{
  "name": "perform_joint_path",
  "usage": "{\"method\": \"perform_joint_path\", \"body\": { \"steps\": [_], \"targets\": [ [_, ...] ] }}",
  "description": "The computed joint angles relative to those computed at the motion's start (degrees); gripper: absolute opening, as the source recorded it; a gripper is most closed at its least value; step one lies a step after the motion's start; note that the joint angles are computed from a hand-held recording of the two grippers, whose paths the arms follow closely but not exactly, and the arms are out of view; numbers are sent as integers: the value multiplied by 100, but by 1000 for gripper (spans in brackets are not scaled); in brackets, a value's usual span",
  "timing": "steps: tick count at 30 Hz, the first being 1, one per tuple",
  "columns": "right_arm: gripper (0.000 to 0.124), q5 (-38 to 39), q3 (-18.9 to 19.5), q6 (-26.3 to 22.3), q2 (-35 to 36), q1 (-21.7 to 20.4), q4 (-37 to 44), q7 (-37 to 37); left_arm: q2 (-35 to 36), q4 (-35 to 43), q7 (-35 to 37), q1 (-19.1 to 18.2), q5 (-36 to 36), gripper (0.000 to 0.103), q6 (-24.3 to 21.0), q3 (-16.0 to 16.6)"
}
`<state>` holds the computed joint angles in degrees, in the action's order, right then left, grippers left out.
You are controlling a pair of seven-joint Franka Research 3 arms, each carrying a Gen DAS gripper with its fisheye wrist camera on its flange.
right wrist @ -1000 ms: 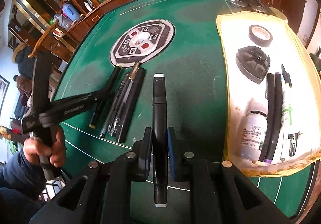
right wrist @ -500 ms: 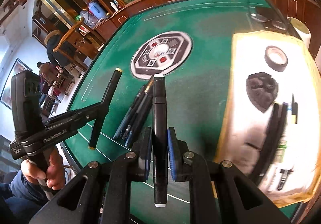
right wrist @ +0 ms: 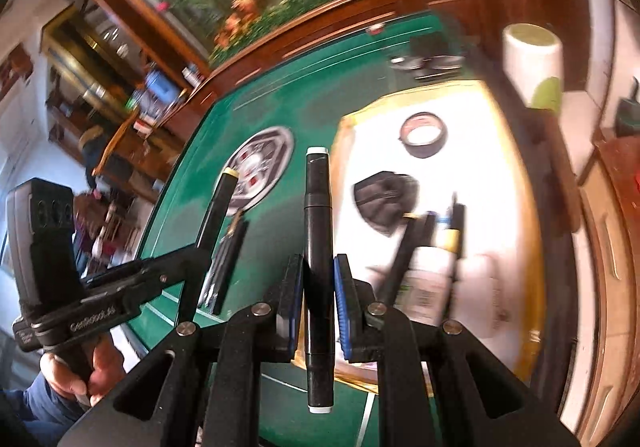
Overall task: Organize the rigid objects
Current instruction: 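Grasp a black marker with the left gripper while the right gripper holds its marker, then lower both held black markers into the tray while both grippers open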
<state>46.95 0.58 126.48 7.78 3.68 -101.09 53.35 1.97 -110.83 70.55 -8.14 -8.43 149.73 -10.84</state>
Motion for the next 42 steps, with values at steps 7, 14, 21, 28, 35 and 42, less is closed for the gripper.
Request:
{"method": "perform_joint_path", "body": {
  "steps": [7, 14, 21, 28, 35, 42],
  "targets": [
    [14, -168, -148, 357, -83, -134, -267, 375, 830, 923, 214, -79, -224, 15, -509, -231],
    [14, -340, -179, 401, -12, -224, -280, 600, 1377, 1453, -26, -123, -96, 14, -779, -330],
    [14, -559, -132, 427, 255, -232, -42, 768, 1725, 1837, -253, -232, 315, 14, -995, -332],
    [14, -925, -45, 430, 663, -183, 393, 960, 1897, 2004, -422, -298, 599, 14, -1134, -323],
    [14, -1206, 18, 413, 880, -158, 608, 1084, 1940, 2021, -511, -289, 706, 14, -1148, -317],
    [14, -1323, 34, 429, 937, -163, 628, 1134, 1982, 2100, -574, -391, 1022, 15, -1163, -267]
  ]
}}
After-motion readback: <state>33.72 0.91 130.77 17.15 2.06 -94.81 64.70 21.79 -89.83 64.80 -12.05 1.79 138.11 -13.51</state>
